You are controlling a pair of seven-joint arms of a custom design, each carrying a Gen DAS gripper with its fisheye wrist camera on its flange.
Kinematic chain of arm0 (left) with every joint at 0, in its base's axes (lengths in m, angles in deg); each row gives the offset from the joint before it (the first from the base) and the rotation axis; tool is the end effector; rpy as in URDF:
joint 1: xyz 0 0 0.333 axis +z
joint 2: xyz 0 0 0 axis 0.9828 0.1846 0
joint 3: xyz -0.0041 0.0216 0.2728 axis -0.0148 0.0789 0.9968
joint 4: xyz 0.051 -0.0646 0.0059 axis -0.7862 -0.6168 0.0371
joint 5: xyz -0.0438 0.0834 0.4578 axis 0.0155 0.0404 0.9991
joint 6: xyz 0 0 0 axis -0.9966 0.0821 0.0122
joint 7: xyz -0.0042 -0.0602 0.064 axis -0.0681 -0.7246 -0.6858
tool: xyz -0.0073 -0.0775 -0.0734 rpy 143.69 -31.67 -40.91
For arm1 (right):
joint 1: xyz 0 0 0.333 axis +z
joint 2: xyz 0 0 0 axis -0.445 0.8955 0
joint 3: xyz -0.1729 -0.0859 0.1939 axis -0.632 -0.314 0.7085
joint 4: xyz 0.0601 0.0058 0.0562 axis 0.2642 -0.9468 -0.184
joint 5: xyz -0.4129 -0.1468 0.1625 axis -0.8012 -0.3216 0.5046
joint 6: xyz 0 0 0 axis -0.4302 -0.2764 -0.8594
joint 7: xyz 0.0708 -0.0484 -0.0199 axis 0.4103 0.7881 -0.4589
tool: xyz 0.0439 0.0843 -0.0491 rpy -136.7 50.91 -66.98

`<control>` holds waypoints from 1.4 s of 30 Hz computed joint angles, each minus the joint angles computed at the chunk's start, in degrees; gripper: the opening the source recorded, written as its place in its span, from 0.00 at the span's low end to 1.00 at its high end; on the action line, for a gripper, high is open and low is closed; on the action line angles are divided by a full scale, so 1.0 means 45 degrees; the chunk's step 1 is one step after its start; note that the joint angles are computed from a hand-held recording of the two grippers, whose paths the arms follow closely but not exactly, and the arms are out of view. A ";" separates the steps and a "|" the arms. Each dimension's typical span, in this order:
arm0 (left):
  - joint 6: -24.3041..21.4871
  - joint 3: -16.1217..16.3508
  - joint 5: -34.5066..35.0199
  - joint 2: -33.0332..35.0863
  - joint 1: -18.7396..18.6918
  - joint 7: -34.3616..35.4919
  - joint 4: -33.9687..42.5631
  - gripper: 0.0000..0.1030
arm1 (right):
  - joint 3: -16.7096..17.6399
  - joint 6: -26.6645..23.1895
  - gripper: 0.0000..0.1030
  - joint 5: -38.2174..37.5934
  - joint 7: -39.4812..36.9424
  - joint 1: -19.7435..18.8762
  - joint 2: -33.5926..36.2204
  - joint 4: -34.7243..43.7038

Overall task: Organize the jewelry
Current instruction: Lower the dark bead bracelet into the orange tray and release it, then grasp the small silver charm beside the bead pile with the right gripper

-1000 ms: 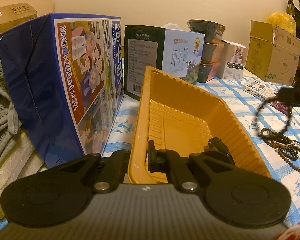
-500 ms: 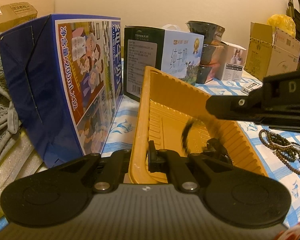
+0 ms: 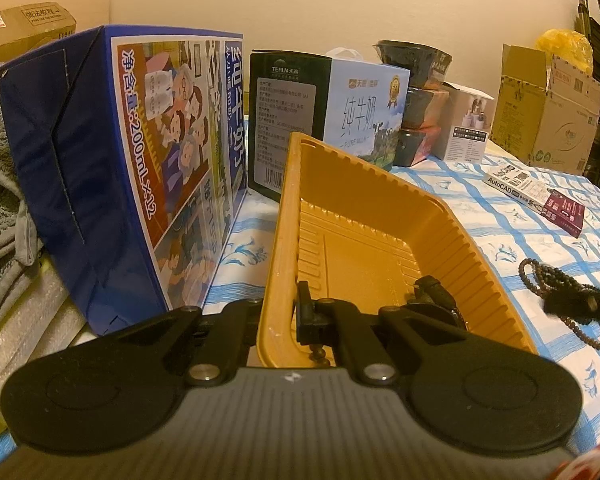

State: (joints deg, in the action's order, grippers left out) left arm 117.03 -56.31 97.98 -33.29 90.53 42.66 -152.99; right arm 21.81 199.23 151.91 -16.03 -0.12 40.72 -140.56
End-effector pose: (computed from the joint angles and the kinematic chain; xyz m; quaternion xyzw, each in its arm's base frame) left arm 0.4517 -0.1552 0.3773 -0.7343 0.4826 -0.2877 0.3810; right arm 0.5431 0.2890 0.3870 -0.7294 0.4890 -0.0360 0.4771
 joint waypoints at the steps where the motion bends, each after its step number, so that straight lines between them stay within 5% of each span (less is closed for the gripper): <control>1: -0.0002 0.0005 0.0006 0.0002 -0.0005 -0.0003 0.0001 0.04 | -0.0015 0.0283 0.43 -0.0436 0.0468 -0.0074 -0.0161 -0.0326; 11: -0.0186 0.0079 0.0108 0.0131 -0.0086 0.0054 0.0071 0.04 | -0.0623 0.1731 0.43 -0.4957 0.4549 -0.0488 -0.0551 -0.2041; 18: -0.0272 0.0179 0.0246 0.0186 -0.0191 0.0145 0.0126 0.04 | -0.0801 0.1883 0.43 -0.4848 0.3886 -0.0446 0.0180 -0.1487; 33: -0.0402 0.0290 0.0554 0.0407 -0.0245 0.0066 0.0309 0.04 | 0.0705 0.2691 0.43 -0.4746 0.2427 -0.1799 0.2637 0.0724; 42: -0.0510 0.0497 0.0768 0.0621 -0.0360 0.0038 0.0424 0.03 | 0.2577 0.3655 0.37 -0.4905 0.0840 -0.3471 0.3939 0.1849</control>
State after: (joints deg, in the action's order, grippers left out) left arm 114.74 -54.07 101.44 -30.50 88.91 42.83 -151.08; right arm 33.40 215.68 129.84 -12.25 -15.74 58.45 -132.24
